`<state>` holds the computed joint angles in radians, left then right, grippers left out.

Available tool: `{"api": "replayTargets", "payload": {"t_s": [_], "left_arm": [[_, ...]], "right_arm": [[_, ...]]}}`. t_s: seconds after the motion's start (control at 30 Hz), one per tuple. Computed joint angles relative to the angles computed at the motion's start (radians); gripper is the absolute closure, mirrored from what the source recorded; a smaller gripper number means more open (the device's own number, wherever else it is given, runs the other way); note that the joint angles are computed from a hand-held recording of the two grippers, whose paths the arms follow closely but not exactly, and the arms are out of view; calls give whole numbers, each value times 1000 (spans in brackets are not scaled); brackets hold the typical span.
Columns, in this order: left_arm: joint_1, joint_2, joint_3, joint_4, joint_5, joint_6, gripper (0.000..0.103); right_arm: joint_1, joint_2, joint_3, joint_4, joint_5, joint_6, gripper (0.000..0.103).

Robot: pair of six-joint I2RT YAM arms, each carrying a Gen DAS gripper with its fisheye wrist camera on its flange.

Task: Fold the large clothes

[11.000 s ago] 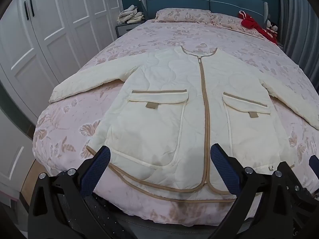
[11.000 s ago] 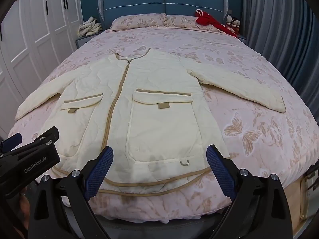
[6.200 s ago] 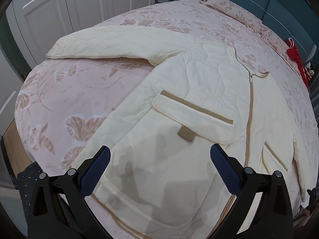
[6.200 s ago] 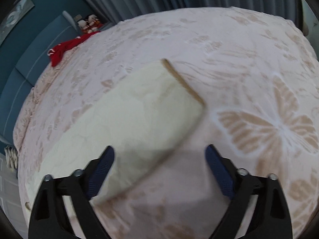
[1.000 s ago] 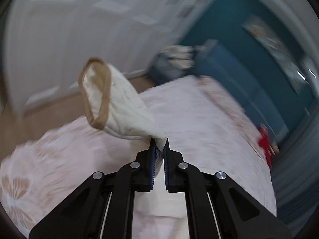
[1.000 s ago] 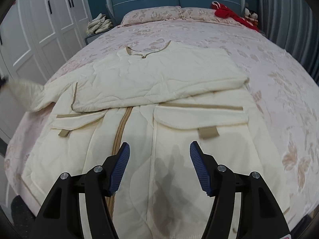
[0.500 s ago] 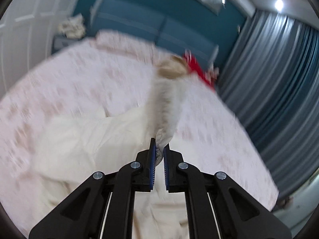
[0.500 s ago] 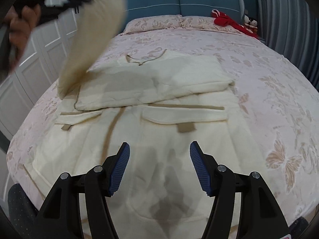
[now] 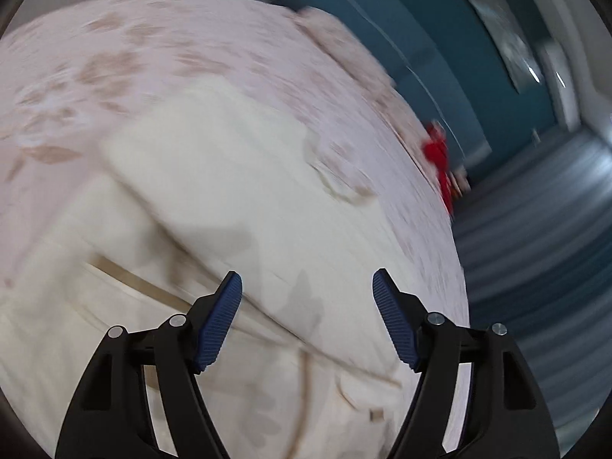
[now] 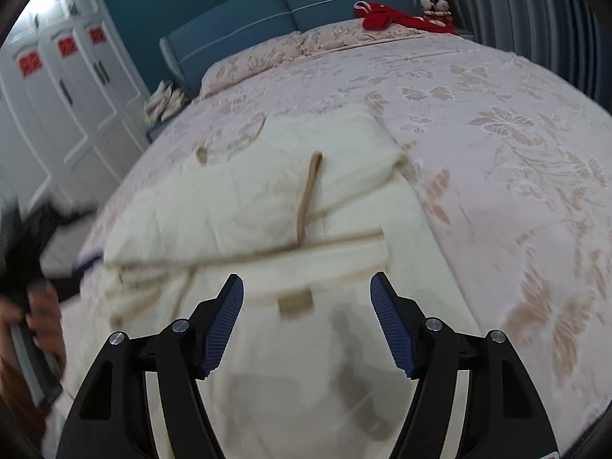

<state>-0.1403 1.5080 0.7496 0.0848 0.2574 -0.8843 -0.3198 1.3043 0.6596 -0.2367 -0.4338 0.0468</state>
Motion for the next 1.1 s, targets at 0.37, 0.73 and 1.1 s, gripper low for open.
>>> {"api": "replayTargets", "payload": {"t_s": [0.37,0.73,1.1], "left_arm": [[345,233,-88,318,311,-240,37],[366,295,0,315,279,-307,88],[246,283,59,61,-4,-60,96]], "right_arm": [[131,390,284,52,69,215,36],[104,259,512,-8,-124,191,101],[125,503,428,19,145,-1,102]]}}
